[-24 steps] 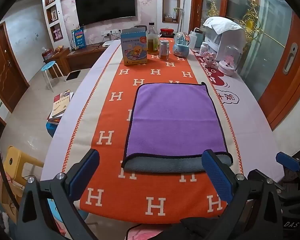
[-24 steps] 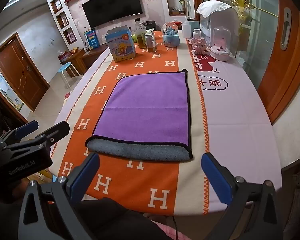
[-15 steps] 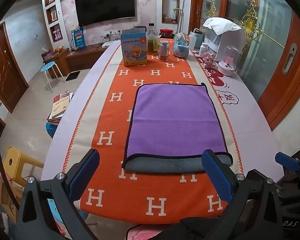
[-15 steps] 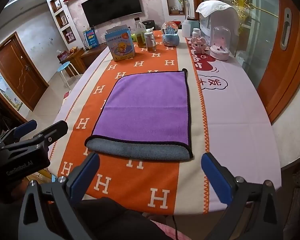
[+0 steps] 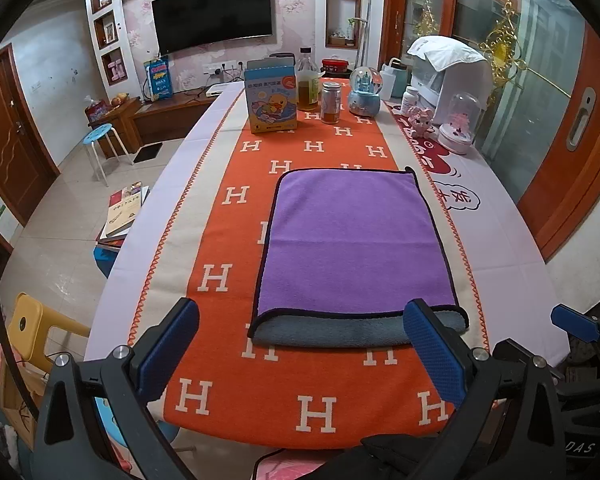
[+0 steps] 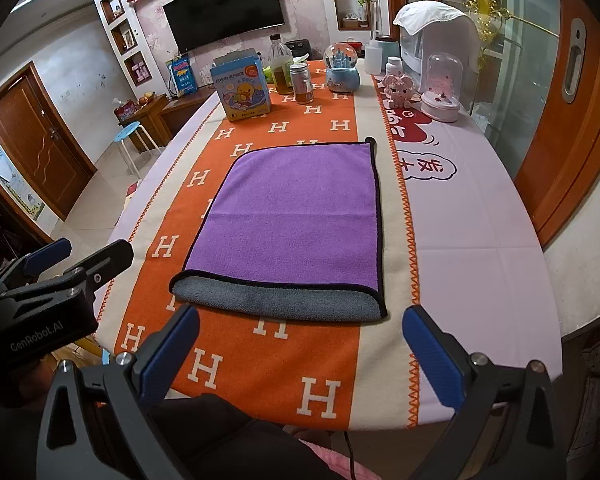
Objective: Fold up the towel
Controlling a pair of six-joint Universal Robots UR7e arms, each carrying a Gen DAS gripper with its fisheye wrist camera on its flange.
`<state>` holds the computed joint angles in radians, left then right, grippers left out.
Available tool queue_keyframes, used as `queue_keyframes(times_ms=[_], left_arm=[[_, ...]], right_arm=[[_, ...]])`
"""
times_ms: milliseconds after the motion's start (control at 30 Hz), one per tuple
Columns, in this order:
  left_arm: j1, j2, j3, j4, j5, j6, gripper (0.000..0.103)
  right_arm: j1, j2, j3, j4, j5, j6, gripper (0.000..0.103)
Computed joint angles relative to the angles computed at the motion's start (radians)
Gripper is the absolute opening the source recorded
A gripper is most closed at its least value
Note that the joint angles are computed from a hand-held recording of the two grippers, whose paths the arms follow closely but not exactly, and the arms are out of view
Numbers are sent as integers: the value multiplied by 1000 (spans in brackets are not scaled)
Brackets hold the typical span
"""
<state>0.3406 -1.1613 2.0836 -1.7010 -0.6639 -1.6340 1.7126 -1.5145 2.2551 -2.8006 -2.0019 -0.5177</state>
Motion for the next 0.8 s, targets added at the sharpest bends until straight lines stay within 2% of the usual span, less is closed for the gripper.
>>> queue_keyframes(times_ms=[533, 800], left_arm=[[0, -13, 5, 16, 1, -1, 102], [12, -17, 22, -26, -21, 25, 102]], right_arm=[[1, 13, -2, -13, -6, -6, 102], [1, 20, -6, -20, -10, -16, 102]])
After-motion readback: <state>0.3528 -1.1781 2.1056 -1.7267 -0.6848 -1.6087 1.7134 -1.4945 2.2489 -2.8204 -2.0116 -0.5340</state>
